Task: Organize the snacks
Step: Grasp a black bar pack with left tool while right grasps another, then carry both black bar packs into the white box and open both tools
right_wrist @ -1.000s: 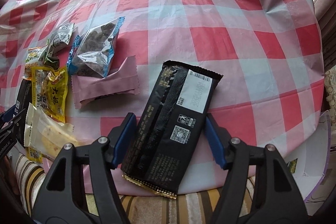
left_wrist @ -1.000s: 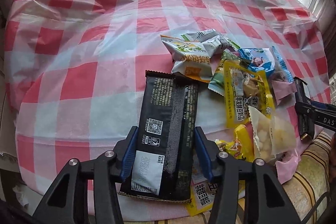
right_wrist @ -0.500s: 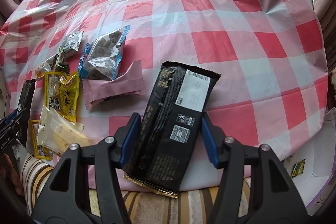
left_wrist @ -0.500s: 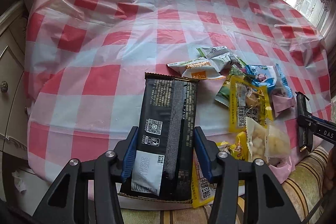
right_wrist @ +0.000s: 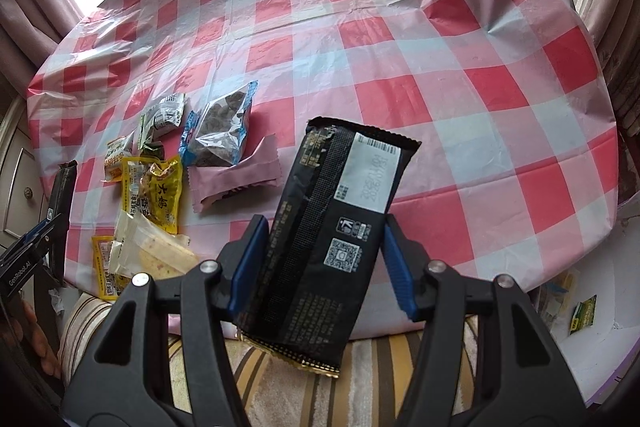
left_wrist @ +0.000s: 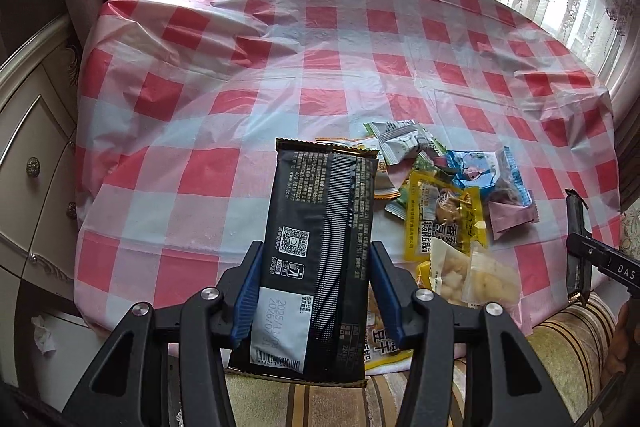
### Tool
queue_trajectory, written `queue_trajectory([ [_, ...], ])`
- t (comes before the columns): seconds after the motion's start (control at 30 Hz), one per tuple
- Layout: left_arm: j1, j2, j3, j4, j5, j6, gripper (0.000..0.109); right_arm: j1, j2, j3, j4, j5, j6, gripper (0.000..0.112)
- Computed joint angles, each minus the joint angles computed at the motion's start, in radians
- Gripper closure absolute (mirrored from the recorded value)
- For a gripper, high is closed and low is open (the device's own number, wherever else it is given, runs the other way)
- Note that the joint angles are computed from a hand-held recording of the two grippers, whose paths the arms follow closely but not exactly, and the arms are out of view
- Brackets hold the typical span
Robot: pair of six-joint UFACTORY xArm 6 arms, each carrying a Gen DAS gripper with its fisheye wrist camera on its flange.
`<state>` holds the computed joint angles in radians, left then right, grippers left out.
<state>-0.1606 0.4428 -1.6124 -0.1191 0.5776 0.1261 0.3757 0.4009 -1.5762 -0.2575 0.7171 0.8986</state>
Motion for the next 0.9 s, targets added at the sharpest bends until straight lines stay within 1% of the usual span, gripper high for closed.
queue_trajectory([
  [0.27,-0.09,-0.011,-0.02,-0.044,0.017,0.076,0.057,-0.028,-0.149,0.188,-0.012,-0.09,0.057,0.052],
  [0.5,-0.216,0.021,-0.09,-0.096,0.059,0.184,0.057,-0.082,-0.322,0.4,-0.033,-0.15,0.141,0.052],
  [0.7,-0.343,0.068,-0.166,-0.126,0.112,0.287,0.057,-0.15,-0.471,0.568,-0.089,-0.164,0.23,0.052],
  [0.9,-0.464,0.111,-0.237,-0.166,0.196,0.404,0.057,-0.234,-0.622,0.739,-0.124,-0.161,0.307,0.052],
])
